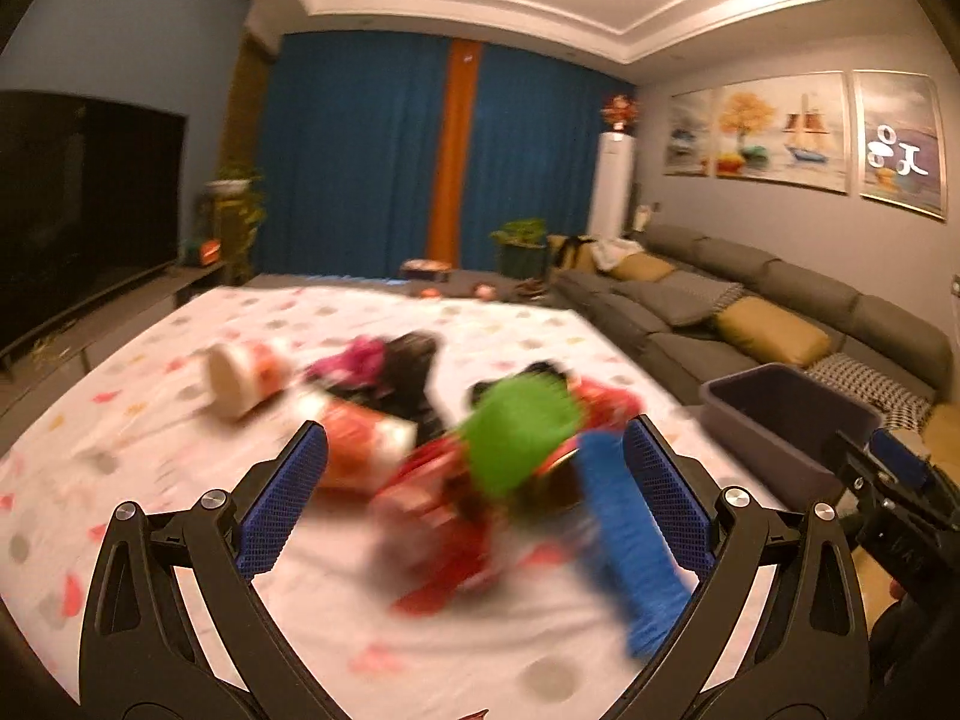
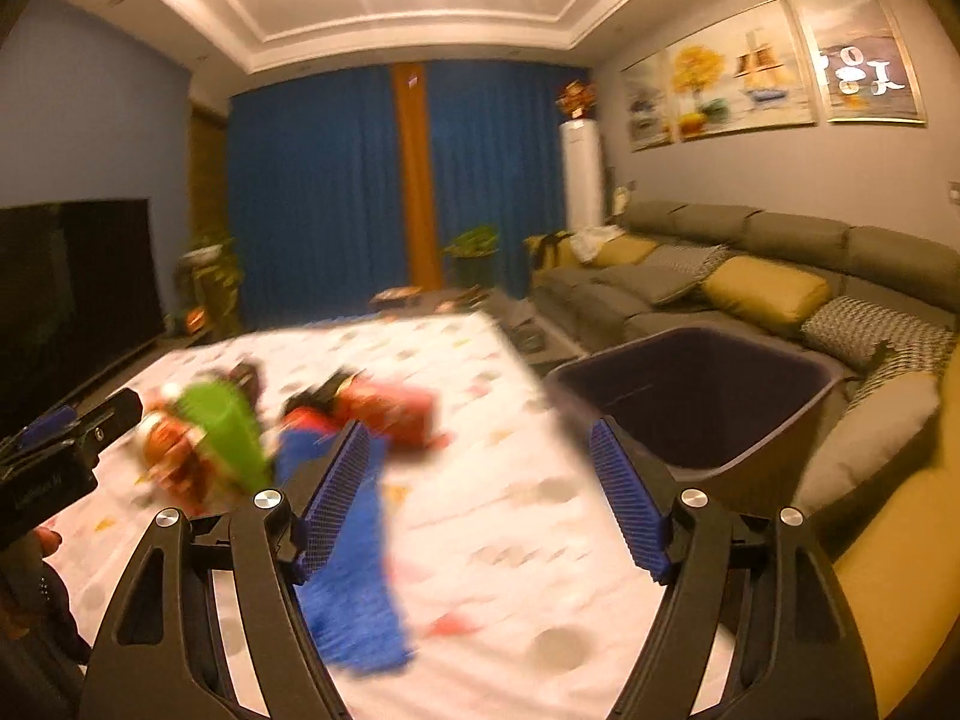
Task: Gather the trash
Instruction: 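Move both open tools back over the table trash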
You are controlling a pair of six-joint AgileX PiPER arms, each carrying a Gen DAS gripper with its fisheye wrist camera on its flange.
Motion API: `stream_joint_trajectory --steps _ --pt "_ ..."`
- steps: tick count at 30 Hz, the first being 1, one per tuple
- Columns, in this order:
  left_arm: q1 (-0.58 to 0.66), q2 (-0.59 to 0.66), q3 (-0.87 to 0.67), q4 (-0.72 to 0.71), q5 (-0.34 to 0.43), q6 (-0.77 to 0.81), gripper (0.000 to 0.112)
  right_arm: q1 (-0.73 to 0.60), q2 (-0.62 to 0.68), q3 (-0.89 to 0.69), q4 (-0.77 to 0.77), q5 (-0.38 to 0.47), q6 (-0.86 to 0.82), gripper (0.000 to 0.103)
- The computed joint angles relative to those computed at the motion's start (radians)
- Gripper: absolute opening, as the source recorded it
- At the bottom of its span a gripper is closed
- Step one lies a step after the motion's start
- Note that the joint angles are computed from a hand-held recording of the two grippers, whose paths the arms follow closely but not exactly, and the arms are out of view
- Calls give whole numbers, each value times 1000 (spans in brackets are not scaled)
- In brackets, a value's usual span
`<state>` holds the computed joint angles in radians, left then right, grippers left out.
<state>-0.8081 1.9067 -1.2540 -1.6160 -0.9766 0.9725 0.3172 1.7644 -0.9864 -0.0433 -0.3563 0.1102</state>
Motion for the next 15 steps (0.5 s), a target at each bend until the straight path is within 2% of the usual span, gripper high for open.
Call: stream_joint_trajectory --steps 2,6,8,13,15 --pt "-3 -27 59 -3 -24 -29 97 28 16 -3 -34 11 32 75" --pt "-6 -75 146 -9 -53 -77 97 105 71 -33 39 42 -57 75" --pt "-3 -92 184 8 -53 -105 97 143 106 -61 128 58 -141 74" --pt "6 -98 218 46 -47 -133 97 174 178 -168 186 153 -178 68" --pt "10 -93 218 54 -46 -136 97 185 207 -221 279 208 -279 66"
